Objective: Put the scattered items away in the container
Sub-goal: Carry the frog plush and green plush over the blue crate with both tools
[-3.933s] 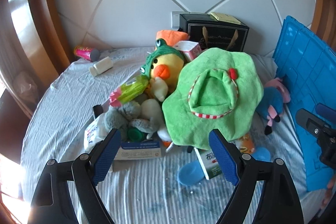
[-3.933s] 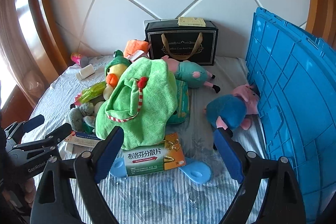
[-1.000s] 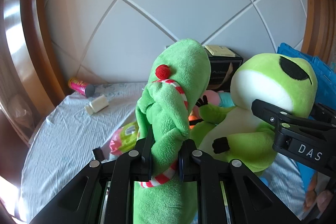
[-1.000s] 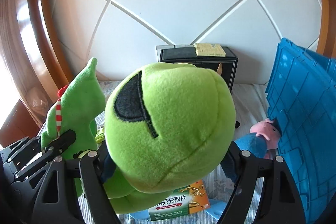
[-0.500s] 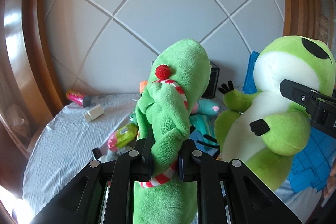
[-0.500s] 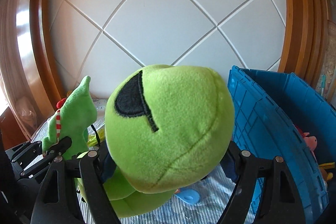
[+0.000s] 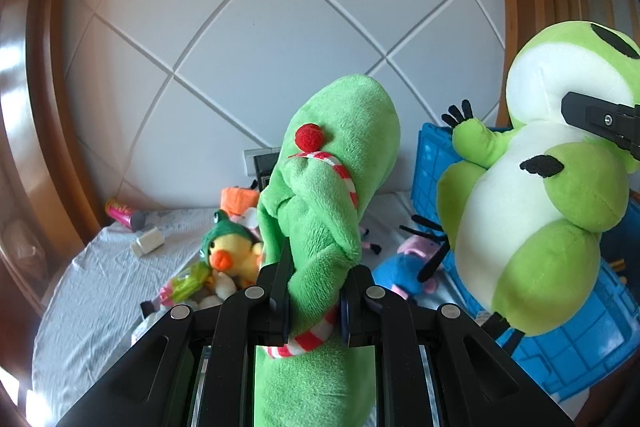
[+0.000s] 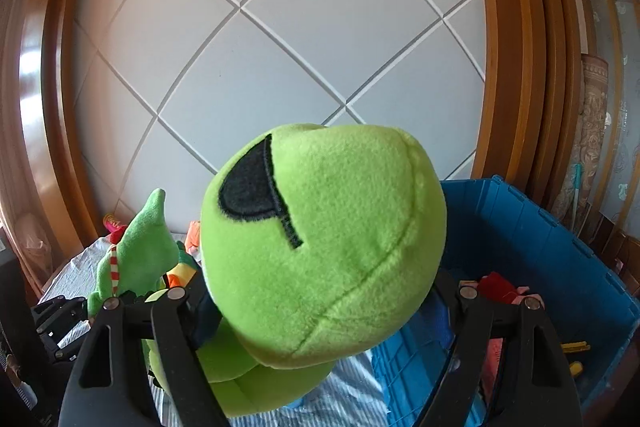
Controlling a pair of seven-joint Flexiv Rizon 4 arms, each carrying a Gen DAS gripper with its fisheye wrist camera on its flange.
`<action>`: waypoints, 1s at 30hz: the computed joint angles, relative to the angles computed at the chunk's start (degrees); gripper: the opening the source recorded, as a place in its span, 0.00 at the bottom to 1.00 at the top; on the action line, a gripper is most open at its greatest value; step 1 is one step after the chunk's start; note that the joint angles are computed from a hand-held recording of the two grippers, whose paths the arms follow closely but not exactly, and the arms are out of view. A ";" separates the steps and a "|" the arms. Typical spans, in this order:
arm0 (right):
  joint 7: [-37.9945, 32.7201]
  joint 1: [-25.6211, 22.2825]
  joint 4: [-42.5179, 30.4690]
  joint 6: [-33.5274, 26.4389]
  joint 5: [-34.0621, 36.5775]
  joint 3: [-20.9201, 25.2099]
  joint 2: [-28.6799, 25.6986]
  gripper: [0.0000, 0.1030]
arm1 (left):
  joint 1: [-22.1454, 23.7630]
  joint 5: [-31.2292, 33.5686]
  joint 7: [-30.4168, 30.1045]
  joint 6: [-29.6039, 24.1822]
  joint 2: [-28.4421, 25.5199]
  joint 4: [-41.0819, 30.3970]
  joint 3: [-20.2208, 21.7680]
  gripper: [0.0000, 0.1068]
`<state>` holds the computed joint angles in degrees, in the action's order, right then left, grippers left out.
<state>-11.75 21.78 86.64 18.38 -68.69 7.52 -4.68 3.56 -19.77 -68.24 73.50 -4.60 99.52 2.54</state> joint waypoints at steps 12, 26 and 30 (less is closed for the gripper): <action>-8.03 -13.93 18.05 0.94 4.01 4.05 24.93 0.78 | -14.50 26.25 -30.48 -9.69 -7.40 -20.27 -3.28 0.15; -16.73 -25.17 26.11 4.75 13.11 3.96 32.48 0.78 | -24.50 29.78 -32.43 -32.82 -19.80 -42.41 -3.52 0.16; -18.16 -27.03 26.37 6.90 14.64 4.09 31.84 0.78 | -25.05 29.75 -32.81 -34.86 -20.76 -43.91 -3.06 0.21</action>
